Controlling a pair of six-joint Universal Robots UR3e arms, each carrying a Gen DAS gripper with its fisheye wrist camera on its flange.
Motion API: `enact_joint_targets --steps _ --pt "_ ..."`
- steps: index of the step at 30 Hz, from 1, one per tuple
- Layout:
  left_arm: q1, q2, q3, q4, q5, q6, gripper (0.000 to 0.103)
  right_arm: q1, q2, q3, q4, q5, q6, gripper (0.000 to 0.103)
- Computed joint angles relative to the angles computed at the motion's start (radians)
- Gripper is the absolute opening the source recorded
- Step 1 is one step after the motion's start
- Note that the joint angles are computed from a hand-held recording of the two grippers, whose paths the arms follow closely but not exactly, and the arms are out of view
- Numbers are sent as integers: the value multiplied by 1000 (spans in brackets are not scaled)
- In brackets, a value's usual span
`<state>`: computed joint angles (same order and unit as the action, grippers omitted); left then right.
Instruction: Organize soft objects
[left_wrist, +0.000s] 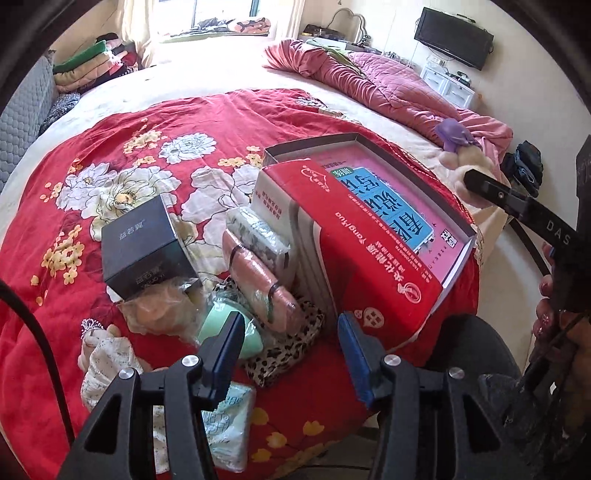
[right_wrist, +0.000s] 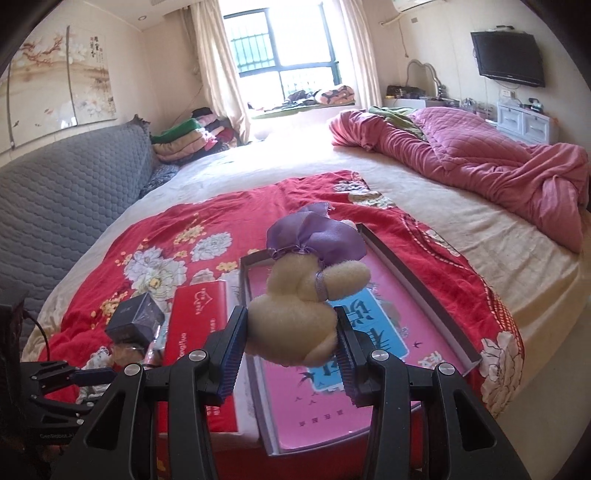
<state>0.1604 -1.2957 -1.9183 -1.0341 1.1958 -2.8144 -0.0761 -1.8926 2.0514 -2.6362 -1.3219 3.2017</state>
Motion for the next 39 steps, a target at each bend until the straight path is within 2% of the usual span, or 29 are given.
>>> enact_joint_targets --steps 16,29,39 --pt "-228 -269 294 71 85 -167 52 -148 5 31 53 68 -63 46" --pt "-413 -554 646 8 148 -246 52 -204 39 38 133 54 -136 46" --pt "-491 -699 809 -43 190 -274 52 -260 53 59 163 67 -183 47"
